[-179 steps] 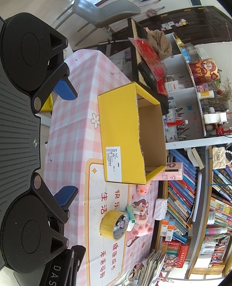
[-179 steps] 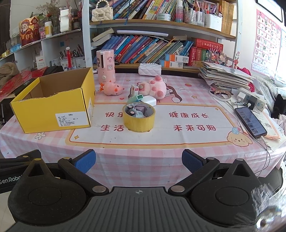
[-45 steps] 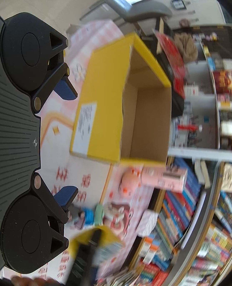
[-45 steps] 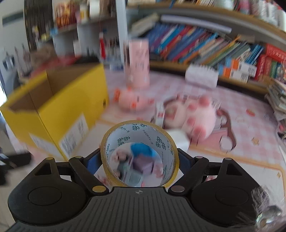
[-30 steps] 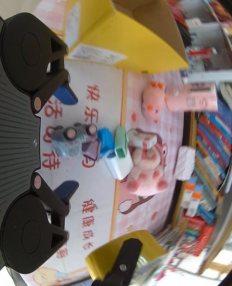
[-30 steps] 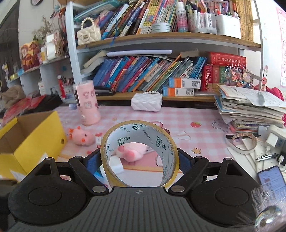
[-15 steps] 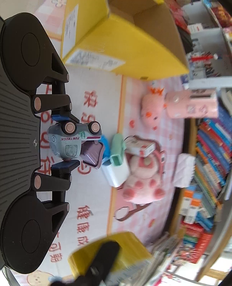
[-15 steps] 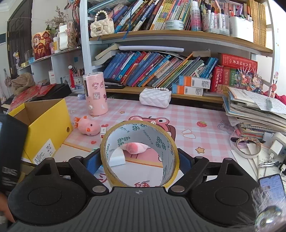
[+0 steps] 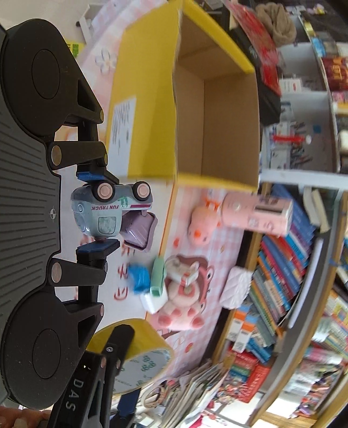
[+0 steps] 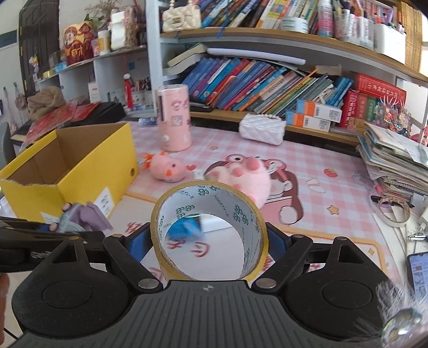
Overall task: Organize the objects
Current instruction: 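Carry the tape roll and toy truck over the yellow box with both grippers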
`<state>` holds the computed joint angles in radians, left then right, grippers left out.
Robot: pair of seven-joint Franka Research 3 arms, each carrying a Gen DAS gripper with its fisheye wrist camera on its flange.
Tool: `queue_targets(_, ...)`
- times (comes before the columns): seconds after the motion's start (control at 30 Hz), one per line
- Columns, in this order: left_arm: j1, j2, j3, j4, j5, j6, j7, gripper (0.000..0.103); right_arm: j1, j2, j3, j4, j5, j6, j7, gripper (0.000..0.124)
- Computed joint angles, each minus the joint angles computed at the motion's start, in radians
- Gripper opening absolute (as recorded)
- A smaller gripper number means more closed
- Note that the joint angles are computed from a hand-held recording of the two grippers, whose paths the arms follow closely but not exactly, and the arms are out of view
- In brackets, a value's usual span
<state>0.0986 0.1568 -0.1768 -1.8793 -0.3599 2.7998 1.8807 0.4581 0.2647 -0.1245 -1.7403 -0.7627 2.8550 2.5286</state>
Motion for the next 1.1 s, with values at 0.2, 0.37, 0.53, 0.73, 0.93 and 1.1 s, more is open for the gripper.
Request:
queue_targets(0.2, 0.055, -0.055, 0.023, -0.054, -0.137, -0.019, 0.129, 0.04, 0.05, 0.023, 0.033, 0.058, 0.007, -0.089, 0.012, 0.084)
queue_targets(0.37, 0.08, -0.098, 0.066, -0.093, -0.264, -0.038, 0.285, 0.04, 0.107, 0.044, 0.043, 0.1, -0.033, -0.124, 0.063, 0.084)
queue_targets(0.53, 0.099, -0.15, 0.135, -0.14, -0.331, -0.1, 0.359, 0.04, 0.154, 0.076, 0.08, 0.155, 0.002, -0.211, 0.065, 0.084)
queue_targets(0.73, 0.128, -0.18, 0.195, -0.172, -0.348, -0.178, 0.428, 0.04, 0.232, 0.102, 0.095, 0.187, 0.001, -0.275, 0.097, 0.084)
queue_targets(0.93, 0.152, -0.208, 0.235, -0.194, -0.395, -0.222, 0.537, 0.04, 0.293, 0.116, 0.101, 0.201, -0.026, -0.317, 0.187, 0.084)
queue_targets(1.1, 0.163, -0.225, 0.255, -0.201, -0.43, -0.249, 0.597, 0.04, 0.32, 0.119, 0.108, 0.218, -0.044, -0.353, 0.236, 0.084)
